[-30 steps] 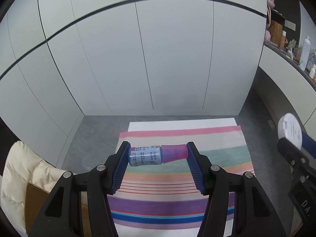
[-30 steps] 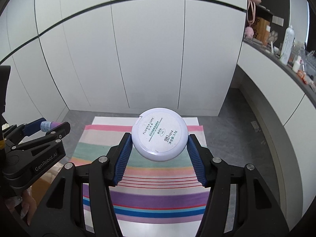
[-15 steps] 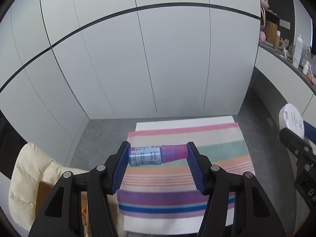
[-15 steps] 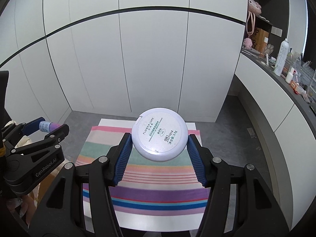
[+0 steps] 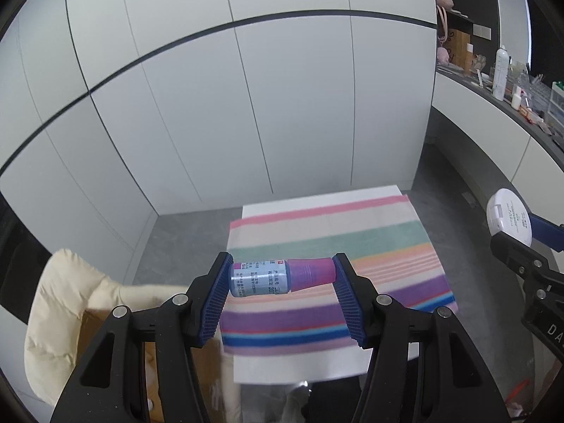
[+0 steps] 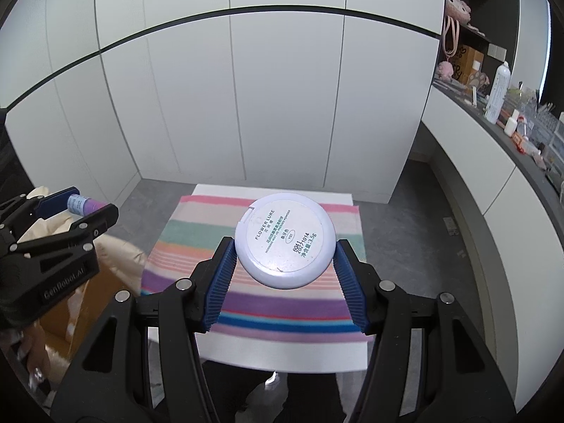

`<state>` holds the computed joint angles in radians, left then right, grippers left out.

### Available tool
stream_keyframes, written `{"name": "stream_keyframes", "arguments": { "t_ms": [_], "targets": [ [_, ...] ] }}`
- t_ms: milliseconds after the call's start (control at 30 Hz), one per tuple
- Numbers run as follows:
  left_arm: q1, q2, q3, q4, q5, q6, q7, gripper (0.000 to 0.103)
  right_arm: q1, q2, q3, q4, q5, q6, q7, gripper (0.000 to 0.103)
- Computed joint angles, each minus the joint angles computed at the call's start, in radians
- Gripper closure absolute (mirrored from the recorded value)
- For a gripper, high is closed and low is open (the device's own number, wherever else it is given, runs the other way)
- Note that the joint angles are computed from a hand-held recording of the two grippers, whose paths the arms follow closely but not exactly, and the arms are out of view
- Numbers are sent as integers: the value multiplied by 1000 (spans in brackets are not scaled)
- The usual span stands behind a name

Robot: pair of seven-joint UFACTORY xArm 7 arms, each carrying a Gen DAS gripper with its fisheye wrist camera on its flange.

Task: Organize objects
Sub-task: 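Carry the white compact and tube with both tools over the cardboard box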

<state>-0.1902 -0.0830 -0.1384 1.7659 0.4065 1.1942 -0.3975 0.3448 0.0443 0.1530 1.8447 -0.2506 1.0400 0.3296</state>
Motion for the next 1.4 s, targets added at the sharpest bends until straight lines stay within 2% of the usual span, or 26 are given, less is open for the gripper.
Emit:
{"name": "stream_keyframes", "arguments": {
  "t_ms": [400,667,1067,1400],
  "targets": [
    [57,-268,-13,-318,-107,-3,16,44,-54,-328,29,-415,113,-68,10,44],
    [97,-419,-24,-478,-151,-21,22,44,-95,-475,26,-559,191,-62,10,44],
    [148,-473,-17,-535,-167,-45,37,44,-121,-456,61,-544,186,-40,24,44],
    [209,-553,24,-604,-177,-32,33,44,-43,-360,106,-476,183,-42,-1,44]
  ]
}}
